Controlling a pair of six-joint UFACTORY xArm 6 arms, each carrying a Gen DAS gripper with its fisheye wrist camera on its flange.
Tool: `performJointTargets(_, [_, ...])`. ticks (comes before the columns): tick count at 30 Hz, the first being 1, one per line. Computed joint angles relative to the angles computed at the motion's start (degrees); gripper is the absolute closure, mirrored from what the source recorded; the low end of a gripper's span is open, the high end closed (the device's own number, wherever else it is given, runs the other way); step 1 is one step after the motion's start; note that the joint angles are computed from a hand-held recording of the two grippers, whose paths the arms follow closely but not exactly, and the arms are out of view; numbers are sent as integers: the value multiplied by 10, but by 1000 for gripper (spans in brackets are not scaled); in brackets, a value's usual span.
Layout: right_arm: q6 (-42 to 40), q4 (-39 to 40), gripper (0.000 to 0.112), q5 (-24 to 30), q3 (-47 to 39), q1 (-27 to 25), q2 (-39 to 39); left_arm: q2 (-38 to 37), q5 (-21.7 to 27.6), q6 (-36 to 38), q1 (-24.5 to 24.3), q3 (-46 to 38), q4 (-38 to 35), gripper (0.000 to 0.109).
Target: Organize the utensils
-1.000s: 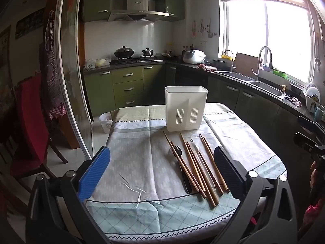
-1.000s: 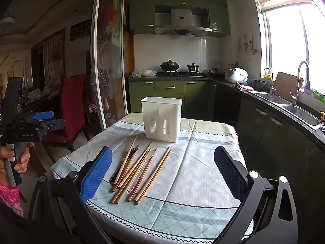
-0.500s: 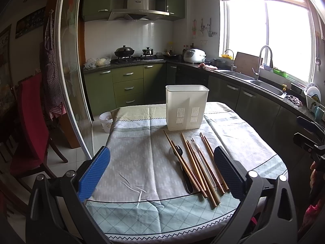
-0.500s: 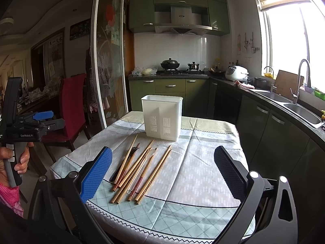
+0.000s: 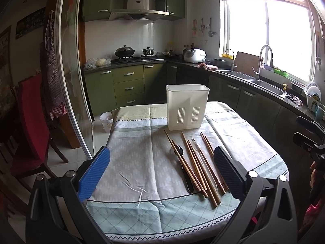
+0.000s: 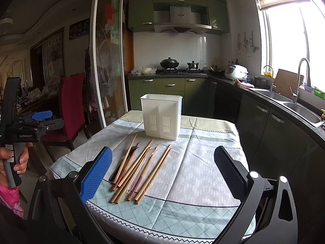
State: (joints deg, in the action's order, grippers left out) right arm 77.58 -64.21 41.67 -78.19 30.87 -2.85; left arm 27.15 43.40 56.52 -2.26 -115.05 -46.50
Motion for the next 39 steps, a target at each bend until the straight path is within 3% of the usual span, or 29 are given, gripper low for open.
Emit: performJointTargets(39, [-2,9,13,1,-3,-2,1,-6,-8,2,0,9,3,11])
